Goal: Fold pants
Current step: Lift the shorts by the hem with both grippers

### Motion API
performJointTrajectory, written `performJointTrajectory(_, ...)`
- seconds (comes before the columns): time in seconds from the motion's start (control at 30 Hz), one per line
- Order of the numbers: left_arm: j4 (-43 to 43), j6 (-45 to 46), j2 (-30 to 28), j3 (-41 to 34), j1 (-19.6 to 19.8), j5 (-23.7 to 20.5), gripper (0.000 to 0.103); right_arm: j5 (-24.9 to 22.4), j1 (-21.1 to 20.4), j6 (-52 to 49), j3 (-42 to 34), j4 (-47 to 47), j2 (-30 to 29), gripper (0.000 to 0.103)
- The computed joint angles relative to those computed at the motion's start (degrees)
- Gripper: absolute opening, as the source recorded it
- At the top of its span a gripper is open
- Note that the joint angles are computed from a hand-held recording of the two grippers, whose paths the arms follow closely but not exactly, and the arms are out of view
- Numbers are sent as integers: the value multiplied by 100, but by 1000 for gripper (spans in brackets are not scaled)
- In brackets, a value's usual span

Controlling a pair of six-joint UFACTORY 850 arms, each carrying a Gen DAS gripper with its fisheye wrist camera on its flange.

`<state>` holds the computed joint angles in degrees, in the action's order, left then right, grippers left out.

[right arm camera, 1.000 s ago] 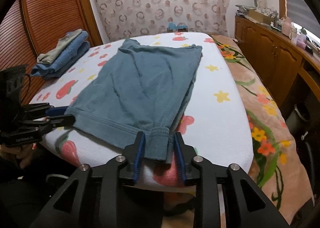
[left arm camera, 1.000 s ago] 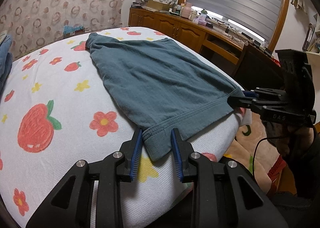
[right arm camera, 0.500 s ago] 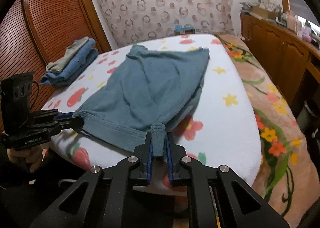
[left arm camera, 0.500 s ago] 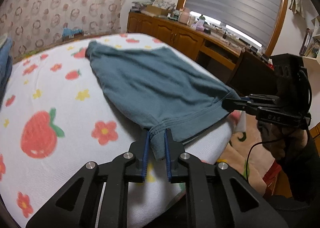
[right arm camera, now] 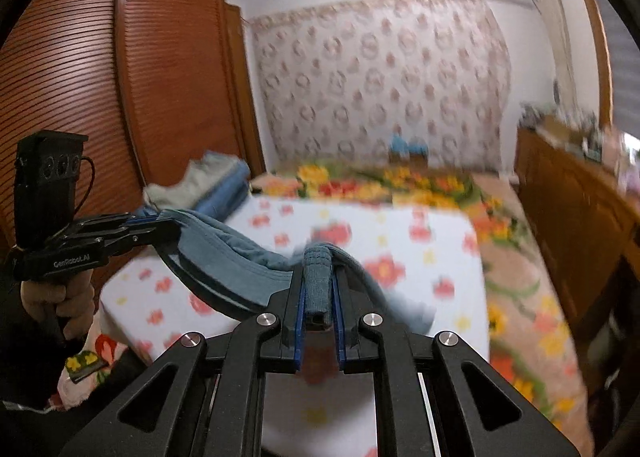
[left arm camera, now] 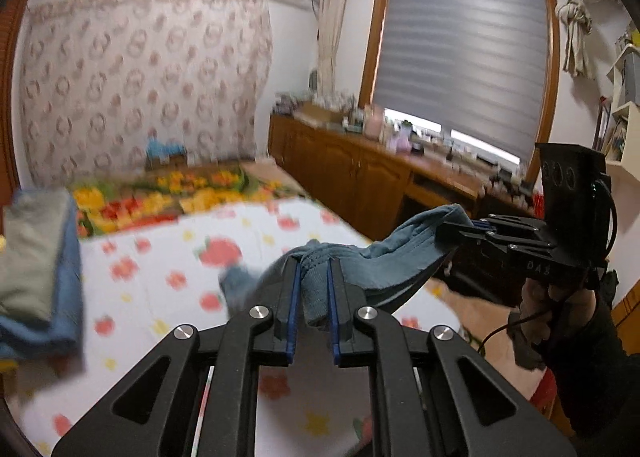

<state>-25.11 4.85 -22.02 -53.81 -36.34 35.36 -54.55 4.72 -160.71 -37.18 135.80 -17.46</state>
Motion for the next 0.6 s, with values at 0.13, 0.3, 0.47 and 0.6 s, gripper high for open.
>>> performJointTrajectory(0.13, -398, 416, 384, 171, -12, 253, 13, -151, 95, -31, 114, 7, 465, 11)
performJointTrajectory(0.3, -878, 876, 623, 292, 34, 501, 13, -206, 239, 75, 20, -116, 666, 11)
performJointTrajectory(0.47, -665, 646, 360, 183, 378, 573, 13, 91, 392, 94, -607, -153, 56, 11)
performJointTrajectory(0.6, -472, 596, 74, -150, 702, 437, 13, 386, 480, 249, -1318, -198, -394, 11)
